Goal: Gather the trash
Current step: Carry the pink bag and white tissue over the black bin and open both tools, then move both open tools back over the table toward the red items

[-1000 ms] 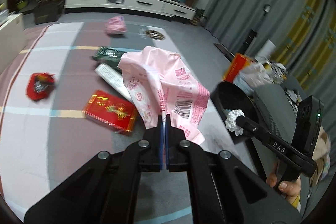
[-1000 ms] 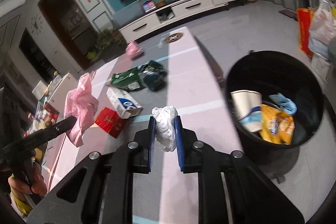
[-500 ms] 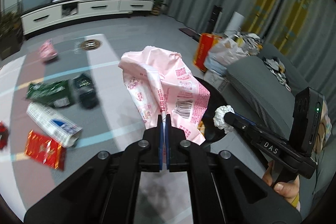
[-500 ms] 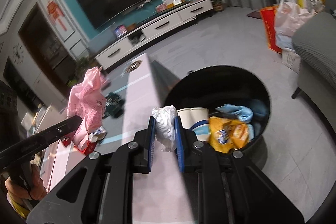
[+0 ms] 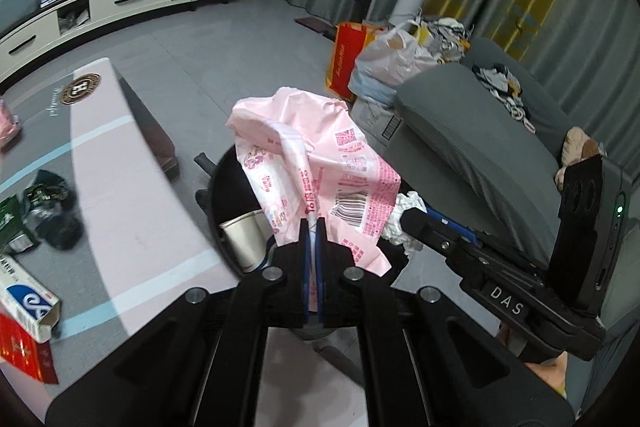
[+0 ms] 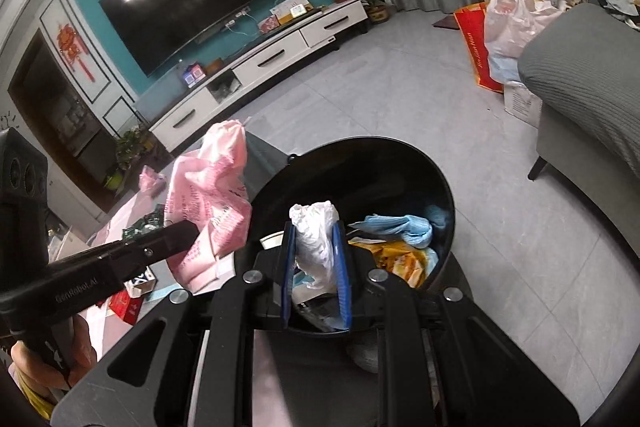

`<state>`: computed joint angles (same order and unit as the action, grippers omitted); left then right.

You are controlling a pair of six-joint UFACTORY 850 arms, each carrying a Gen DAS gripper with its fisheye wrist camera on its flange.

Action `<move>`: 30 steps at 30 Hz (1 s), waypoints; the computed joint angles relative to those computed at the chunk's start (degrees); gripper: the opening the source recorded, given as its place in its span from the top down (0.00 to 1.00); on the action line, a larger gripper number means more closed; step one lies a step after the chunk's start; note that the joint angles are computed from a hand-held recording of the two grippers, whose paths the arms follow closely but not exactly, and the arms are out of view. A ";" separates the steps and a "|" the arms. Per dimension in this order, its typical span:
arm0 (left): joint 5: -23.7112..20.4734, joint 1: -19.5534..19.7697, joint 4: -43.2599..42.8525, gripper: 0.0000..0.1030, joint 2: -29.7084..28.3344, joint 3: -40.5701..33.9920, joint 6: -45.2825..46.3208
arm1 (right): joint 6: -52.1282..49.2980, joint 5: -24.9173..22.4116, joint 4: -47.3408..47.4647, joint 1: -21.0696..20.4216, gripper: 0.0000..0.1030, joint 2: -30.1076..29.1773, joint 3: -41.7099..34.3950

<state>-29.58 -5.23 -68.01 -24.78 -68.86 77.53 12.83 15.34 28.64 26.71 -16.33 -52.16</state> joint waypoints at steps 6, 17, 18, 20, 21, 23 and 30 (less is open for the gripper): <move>1.51 -1.52 5.81 0.96 -3.51 -2.81 -6.08 | -4.07 -1.52 3.40 -0.91 0.79 -2.07 -1.47; 1.44 -0.94 4.56 0.47 -3.30 -2.44 -5.41 | -1.89 -2.16 3.96 -1.69 0.52 -2.57 -1.10; 1.35 -0.58 3.45 0.46 -2.69 -1.86 -4.31 | -1.87 -2.26 4.18 -1.70 0.52 -2.39 -0.94; 1.13 -0.01 1.97 0.38 -1.68 -0.89 -2.84 | -1.79 -2.36 4.32 -1.52 0.52 -1.93 -0.70; 1.24 0.31 1.33 0.35 -1.07 -0.26 -2.21 | -1.77 -2.33 4.49 -1.35 0.52 -1.63 -0.51; 1.52 1.29 -0.38 0.27 0.80 1.91 -0.34 | -1.31 -2.50 4.13 -0.91 0.52 -1.01 -0.23; 2.58 7.25 0.01 0.08 7.97 10.65 -1.98 | -1.97 -3.86 2.77 1.87 0.45 0.56 -0.17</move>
